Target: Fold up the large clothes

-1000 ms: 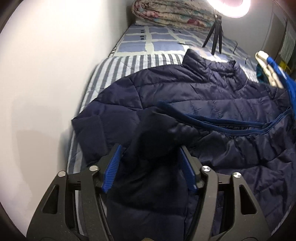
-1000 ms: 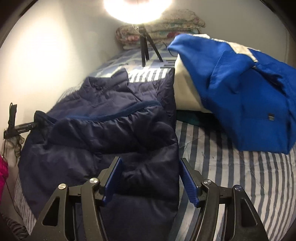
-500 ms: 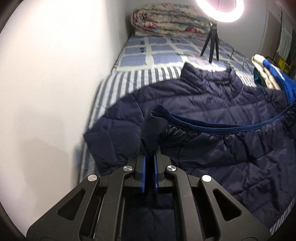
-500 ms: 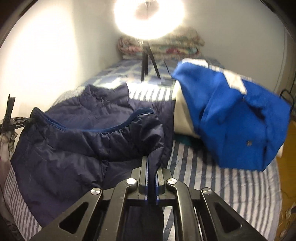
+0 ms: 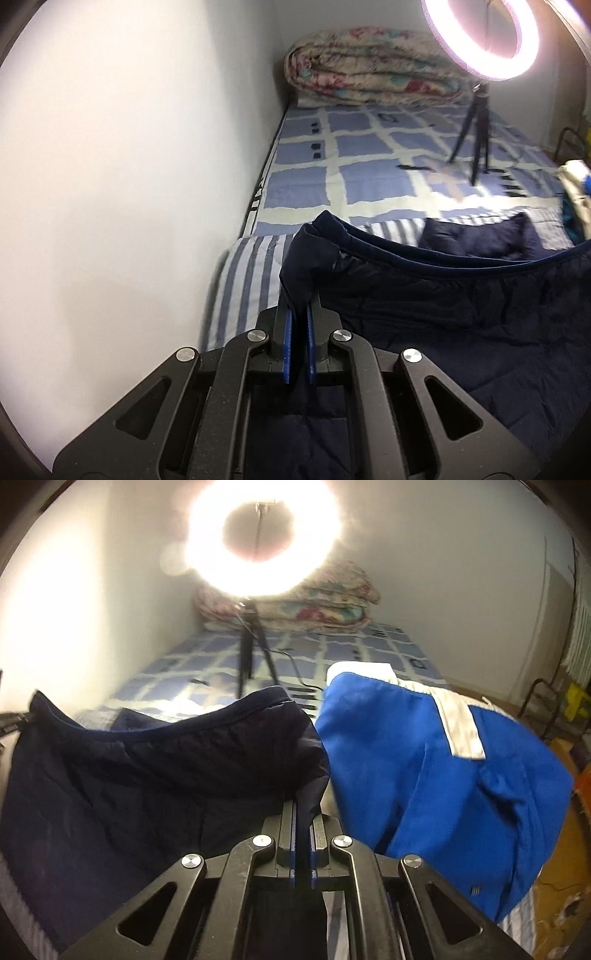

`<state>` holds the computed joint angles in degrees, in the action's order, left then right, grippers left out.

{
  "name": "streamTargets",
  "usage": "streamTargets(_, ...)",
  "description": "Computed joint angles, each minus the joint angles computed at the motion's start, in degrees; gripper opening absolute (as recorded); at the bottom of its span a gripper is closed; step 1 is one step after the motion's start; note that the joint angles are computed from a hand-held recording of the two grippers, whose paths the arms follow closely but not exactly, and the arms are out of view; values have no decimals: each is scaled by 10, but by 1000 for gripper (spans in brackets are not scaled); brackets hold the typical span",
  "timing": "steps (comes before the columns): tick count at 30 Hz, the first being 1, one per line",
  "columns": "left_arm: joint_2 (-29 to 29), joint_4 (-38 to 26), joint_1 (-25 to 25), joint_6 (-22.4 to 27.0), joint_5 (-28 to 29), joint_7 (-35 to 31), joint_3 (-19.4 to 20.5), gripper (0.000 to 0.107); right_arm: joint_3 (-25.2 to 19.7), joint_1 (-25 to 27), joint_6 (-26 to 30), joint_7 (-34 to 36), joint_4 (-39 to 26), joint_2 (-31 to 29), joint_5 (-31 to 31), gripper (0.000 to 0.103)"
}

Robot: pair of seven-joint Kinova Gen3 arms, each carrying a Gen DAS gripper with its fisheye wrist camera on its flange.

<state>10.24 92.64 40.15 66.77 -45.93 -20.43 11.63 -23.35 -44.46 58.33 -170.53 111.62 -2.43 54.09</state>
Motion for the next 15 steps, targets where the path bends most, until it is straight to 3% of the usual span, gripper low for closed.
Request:
streamTargets(2,41,-13,1,2,-9,7,-7,5,-3,-10,36,2,-18,40,20,2)
streamTargets(5,95,-30,6,14,1,10,-20,13,16,-34,68,25,-42,91,29,2)
streamTargets(7,126,-46,20,38,14,-2,-40,42,30,-51,91,38,-59,120,31,3)
streamTargets(9,133,-49,42,61,-3,9,-57,58,53,-73,107,49,-76,135,27,5)
streamTargets(13,90,-41,64,85,-24,29,-60,60,61,-75,79,40,-69,100,10,26)
streamTargets(15,50,-30,83,93,-45,55,-43,60,53,-76,66,26,-52,64,3,28)
